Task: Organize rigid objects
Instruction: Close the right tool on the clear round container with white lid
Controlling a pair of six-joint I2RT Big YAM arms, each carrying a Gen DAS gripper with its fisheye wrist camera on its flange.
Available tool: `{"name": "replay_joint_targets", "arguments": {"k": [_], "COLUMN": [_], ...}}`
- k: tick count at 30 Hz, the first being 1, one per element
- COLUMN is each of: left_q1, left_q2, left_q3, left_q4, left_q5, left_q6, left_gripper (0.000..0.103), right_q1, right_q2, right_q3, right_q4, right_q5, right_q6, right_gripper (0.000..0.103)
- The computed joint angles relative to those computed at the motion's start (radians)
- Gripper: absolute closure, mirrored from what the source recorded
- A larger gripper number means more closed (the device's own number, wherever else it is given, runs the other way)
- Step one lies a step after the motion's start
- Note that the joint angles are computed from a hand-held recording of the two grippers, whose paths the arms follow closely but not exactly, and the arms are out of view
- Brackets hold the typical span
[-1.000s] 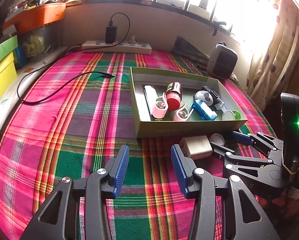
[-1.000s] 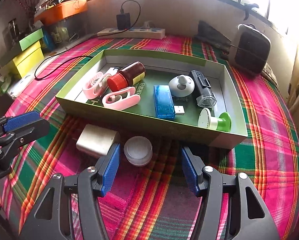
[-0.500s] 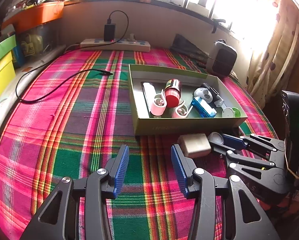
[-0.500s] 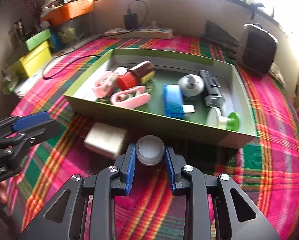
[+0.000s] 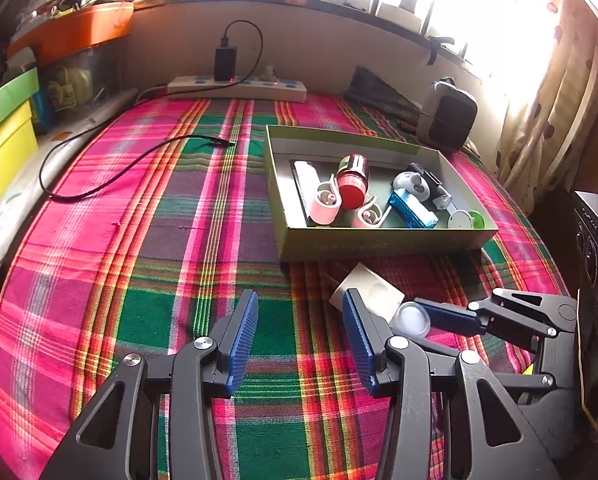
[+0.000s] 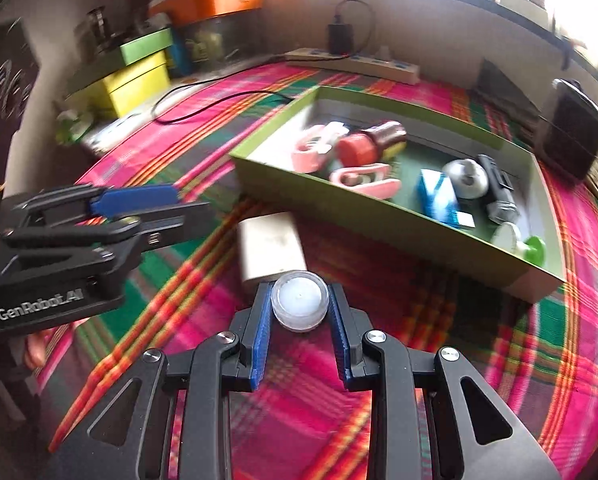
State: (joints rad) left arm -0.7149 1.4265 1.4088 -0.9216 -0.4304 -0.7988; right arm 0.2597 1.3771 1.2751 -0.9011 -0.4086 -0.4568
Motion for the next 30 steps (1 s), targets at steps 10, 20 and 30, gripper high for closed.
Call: {"name": "replay_joint_targets", "arguments": {"k": [10, 20, 30], "left_q1": [0.003, 0.004, 0.002], "left_q2": [0.004, 0.005, 0.012], "left_q3": [0.004, 0.001, 0.007], "left_q4": [-0.01, -0.002, 0.003], "left_q5": [0.004, 0.015, 0.04], "left_q6": [-0.006, -0.004, 0.0], "left_gripper": [0.06, 0.06, 0.06], "right_q1": [-0.036, -0.025, -0.023], "right_q2": [-0.001, 0.067, 0.051], "right_q3": [0.014, 0.072, 0.059], "right_q4": [0.027, 0.005, -0.013], "right_q5": [-0.019, 0.028, -0.02], "right_q6": [0.032, 0.062, 0.033], "right_gripper": [0.074, 0.074, 0.074]}}
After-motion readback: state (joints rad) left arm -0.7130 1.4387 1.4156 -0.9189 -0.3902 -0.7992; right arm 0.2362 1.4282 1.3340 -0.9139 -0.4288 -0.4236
